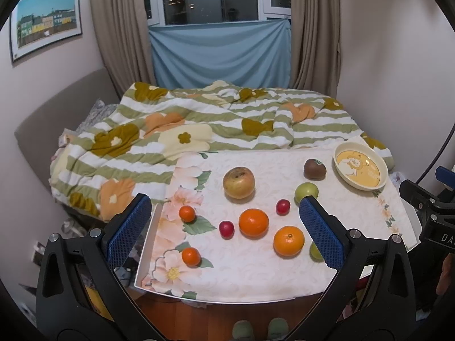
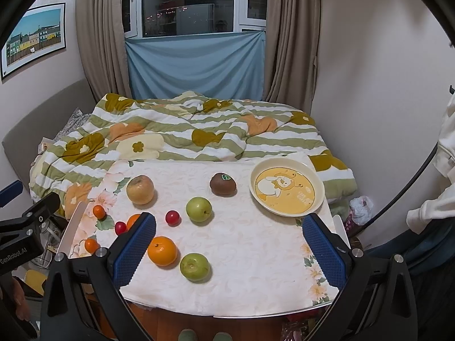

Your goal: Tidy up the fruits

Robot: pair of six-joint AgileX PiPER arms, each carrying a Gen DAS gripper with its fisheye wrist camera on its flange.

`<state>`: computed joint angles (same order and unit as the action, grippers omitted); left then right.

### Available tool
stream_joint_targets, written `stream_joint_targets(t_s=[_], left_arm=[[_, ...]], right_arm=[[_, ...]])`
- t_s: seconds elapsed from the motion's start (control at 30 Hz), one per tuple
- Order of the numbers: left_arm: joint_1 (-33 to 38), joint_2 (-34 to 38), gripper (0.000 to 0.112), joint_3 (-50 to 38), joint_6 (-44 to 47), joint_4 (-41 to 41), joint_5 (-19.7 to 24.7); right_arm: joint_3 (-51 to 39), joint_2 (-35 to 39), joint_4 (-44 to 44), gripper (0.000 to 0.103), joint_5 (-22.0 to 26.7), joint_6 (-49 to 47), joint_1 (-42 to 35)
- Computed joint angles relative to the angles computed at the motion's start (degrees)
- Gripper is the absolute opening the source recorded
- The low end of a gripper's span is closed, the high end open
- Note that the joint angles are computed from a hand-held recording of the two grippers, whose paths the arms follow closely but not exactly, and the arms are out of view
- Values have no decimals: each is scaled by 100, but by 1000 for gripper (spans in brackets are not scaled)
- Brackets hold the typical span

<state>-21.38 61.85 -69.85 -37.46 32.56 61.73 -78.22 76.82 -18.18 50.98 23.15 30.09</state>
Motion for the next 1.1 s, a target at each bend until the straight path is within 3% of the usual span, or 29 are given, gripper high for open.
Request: stream_joint_targets(t_s=[1.1], left_arm=[[47,13,103,-20,23,-43,-37]], right_arm=[[-121,37,-27,103,70,133,134]])
